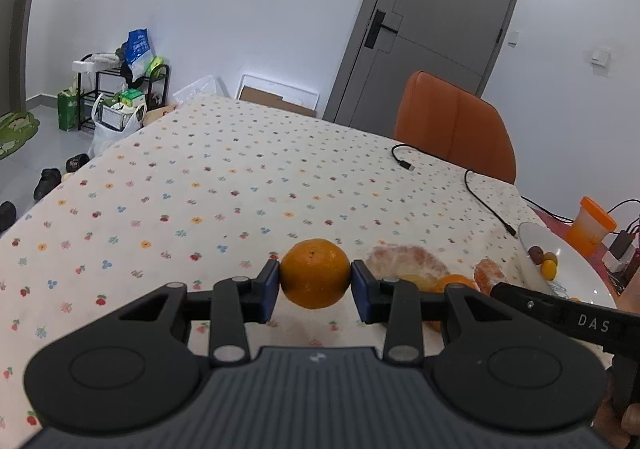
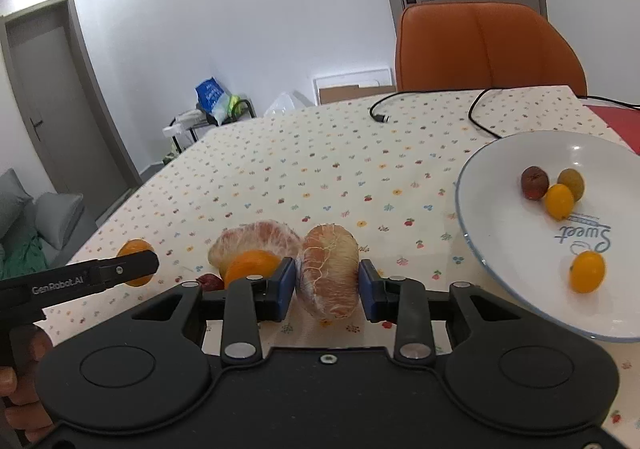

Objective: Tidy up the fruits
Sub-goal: 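Carry the orange with the left tool while the right tool carries the pomelo piece to the bowl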

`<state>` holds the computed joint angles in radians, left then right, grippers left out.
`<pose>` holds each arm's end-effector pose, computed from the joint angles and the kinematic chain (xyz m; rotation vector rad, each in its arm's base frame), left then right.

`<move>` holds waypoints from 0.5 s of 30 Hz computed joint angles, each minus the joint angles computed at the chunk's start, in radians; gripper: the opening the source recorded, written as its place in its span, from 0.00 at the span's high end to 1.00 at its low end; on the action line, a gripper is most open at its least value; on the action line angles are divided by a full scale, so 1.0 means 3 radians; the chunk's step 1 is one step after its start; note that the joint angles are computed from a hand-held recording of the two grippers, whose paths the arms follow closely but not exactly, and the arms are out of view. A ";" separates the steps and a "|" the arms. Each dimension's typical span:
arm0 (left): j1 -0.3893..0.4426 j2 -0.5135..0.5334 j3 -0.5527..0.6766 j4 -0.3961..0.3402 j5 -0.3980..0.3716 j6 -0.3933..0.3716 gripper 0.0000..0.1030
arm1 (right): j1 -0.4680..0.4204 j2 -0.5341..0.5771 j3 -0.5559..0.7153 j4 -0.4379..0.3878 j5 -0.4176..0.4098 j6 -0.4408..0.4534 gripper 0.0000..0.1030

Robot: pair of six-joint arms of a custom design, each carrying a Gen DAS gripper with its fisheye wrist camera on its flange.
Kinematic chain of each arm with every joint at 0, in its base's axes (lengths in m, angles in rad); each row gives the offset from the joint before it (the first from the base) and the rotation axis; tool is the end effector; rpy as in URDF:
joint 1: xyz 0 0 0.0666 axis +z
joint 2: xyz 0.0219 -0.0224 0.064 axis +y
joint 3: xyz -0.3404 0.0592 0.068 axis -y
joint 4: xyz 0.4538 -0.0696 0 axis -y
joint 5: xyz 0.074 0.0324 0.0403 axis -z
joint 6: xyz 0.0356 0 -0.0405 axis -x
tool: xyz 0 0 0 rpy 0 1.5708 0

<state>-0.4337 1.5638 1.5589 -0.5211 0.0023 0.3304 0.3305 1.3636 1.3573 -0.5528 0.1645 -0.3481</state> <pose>0.5769 -0.2677 0.4140 0.1114 2.1278 -0.4596 0.5361 0.1773 0.4168 0.1159 2.1267 0.2269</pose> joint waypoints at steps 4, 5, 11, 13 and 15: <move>-0.0035 -0.0023 -0.0001 0.0008 -0.0014 -0.0019 0.64 | -0.0013 -0.0110 -0.0092 0.0055 -0.0004 -0.0029 0.69; -0.0042 -0.0026 -0.0001 0.0008 -0.0015 -0.0022 0.64 | -0.0017 -0.0133 -0.0110 0.0063 -0.0001 -0.0032 0.69; -0.0104 -0.0041 0.0017 0.0014 -0.0025 -0.0054 0.64 | -0.0054 -0.0289 -0.0244 0.0112 0.0041 -0.0079 0.69; -0.0124 -0.0049 0.0019 0.0023 -0.0023 -0.0067 0.64 | -0.0070 -0.0350 -0.0293 0.0128 0.0062 -0.0083 0.69; -0.0147 -0.0047 0.0029 0.0028 -0.0022 -0.0081 0.64 | -0.0084 -0.0409 -0.0340 0.0139 0.0079 -0.0090 0.69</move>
